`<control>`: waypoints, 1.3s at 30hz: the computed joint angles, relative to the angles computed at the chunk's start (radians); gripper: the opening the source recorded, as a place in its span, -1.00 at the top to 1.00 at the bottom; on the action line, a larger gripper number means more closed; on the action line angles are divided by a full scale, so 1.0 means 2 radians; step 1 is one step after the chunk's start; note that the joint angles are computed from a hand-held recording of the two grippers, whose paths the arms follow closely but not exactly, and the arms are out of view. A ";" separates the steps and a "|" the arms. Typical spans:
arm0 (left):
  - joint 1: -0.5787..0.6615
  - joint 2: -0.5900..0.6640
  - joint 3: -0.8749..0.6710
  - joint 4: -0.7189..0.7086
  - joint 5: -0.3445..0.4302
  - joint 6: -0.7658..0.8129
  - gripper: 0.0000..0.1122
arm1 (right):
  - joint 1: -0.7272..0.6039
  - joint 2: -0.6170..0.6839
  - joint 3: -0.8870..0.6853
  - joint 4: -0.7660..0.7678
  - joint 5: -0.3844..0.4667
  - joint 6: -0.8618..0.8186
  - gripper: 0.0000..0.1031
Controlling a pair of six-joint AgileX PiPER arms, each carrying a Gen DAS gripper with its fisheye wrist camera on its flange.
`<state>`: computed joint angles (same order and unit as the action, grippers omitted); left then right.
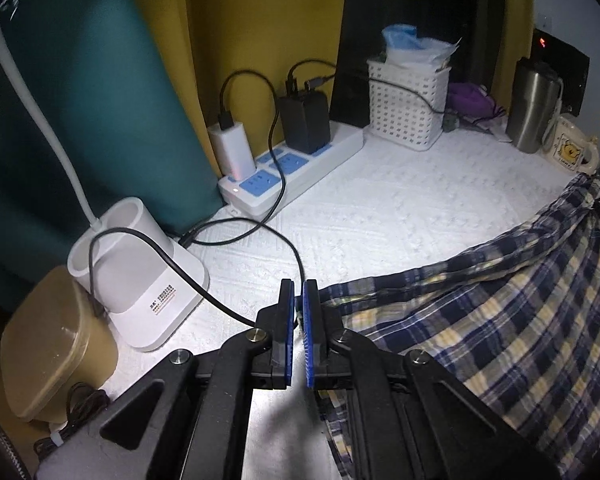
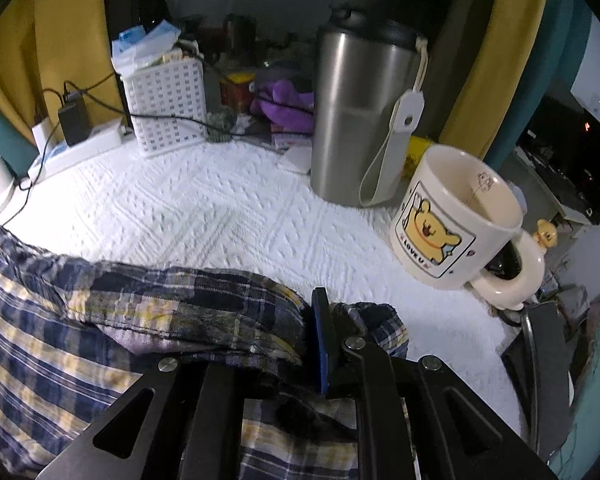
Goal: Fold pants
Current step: 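Lower the folded edge with the left gripper and open it while the right gripper holds, then open both grippers and pull back from the spread plaid pants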
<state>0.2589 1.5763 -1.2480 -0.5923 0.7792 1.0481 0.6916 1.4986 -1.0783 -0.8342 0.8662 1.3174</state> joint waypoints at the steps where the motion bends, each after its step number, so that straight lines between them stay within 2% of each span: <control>1: 0.002 -0.004 0.001 -0.004 0.002 0.003 0.94 | 0.003 -0.001 -0.002 -0.002 0.005 0.003 0.72; 6: 0.005 -0.021 0.009 -0.011 0.013 0.008 0.94 | 0.015 -0.011 -0.005 0.000 0.028 0.000 0.62; 9: 0.004 -0.039 0.021 -0.018 0.017 0.017 0.93 | 0.016 -0.021 0.006 0.008 0.039 -0.011 0.38; 10: 0.003 -0.044 0.026 -0.019 0.017 0.017 0.93 | 0.015 -0.025 0.014 0.008 0.040 -0.008 0.05; 11: 0.002 -0.048 0.030 -0.018 0.020 0.018 0.88 | 0.014 -0.031 0.022 0.008 0.043 -0.007 -0.73; 12: 0.000 -0.053 0.035 -0.016 0.021 0.018 0.70 | 0.017 -0.032 0.026 0.006 0.054 -0.002 -1.00; 13: -0.001 -0.059 0.043 -0.017 0.022 0.022 0.56 | 0.019 -0.040 0.036 -0.002 0.059 0.005 -1.00; 14: -0.002 -0.063 0.047 -0.018 0.023 0.023 0.33 | 0.019 -0.051 0.049 -0.004 0.063 0.013 -1.00; 22: -0.006 -0.105 0.076 0.000 0.033 0.005 0.31 | 0.068 -0.097 0.085 -0.022 0.077 0.048 -1.00; 28: 0.026 -0.129 0.101 -0.002 0.049 0.006 0.31 | 0.092 -0.099 0.076 -0.032 0.024 0.060 -0.99; 29: 0.034 -0.128 0.105 -0.003 0.052 0.006 0.31 | 0.093 -0.095 0.072 -0.033 0.014 0.058 -0.92; 32: 0.055 -0.128 0.116 -0.010 0.062 0.011 0.31 | 0.080 -0.073 0.052 -0.019 -0.028 0.036 -0.53; 35: 0.070 -0.130 0.125 -0.019 0.068 0.020 0.30 | 0.058 -0.027 0.010 0.012 -0.060 -0.024 -0.44; 39: 0.088 -0.121 0.127 -0.032 0.074 0.028 0.30 | 0.039 0.041 -0.059 0.051 -0.063 -0.080 -0.38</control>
<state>0.4349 1.3345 -0.9930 -0.6567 0.9276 1.1039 0.7692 1.5798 -1.1956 -0.7325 0.7406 1.1577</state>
